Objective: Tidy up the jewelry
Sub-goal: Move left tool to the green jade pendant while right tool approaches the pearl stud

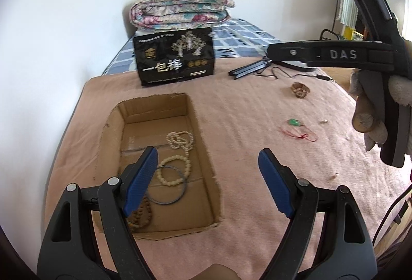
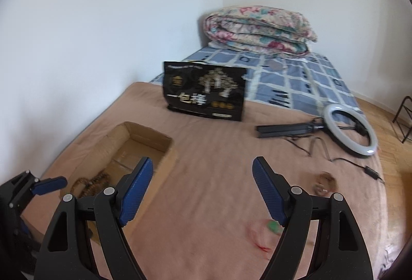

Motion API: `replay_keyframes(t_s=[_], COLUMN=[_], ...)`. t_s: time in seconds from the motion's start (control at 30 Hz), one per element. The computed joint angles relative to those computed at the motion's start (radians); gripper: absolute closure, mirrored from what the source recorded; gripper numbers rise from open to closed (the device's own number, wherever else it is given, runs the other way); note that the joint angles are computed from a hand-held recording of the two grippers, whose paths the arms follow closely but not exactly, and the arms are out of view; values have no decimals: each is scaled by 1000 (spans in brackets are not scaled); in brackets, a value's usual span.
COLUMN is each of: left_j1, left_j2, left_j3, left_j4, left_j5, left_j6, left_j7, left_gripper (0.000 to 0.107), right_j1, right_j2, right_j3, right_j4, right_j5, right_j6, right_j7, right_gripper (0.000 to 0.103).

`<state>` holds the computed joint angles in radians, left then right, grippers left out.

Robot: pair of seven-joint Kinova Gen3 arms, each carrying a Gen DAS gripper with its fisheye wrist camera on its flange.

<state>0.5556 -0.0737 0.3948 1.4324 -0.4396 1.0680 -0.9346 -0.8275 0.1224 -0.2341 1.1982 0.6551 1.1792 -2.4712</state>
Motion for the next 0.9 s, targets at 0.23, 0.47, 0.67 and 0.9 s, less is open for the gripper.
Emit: replay_keyframes(t_s=[0.23, 0.47, 0.67, 0.9], left_j1=[61, 149, 207, 265], left_j2=[58, 123, 195, 291], left_j3=[17, -16, -59, -119], left_j4=[-48, -93, -147, -218], left_j5=[-28, -33, -10, 26], left_j6=[-2, -22, -51, -75], left_j7=[31, 37, 24, -11], left_gripper=[25, 25, 25, 25], right_j1=[76, 198, 300, 396], right_j2=[-137, -269, -351, -402], right_j3=[-34, -73, -70, -68], right_j4=[146, 279, 378, 477], right_j5=[11, -11, -72, -135], right_j6=[16, 39, 20, -38], right_j7=[-64, -95, -98, -63], right_gripper=[23, 23, 23, 23])
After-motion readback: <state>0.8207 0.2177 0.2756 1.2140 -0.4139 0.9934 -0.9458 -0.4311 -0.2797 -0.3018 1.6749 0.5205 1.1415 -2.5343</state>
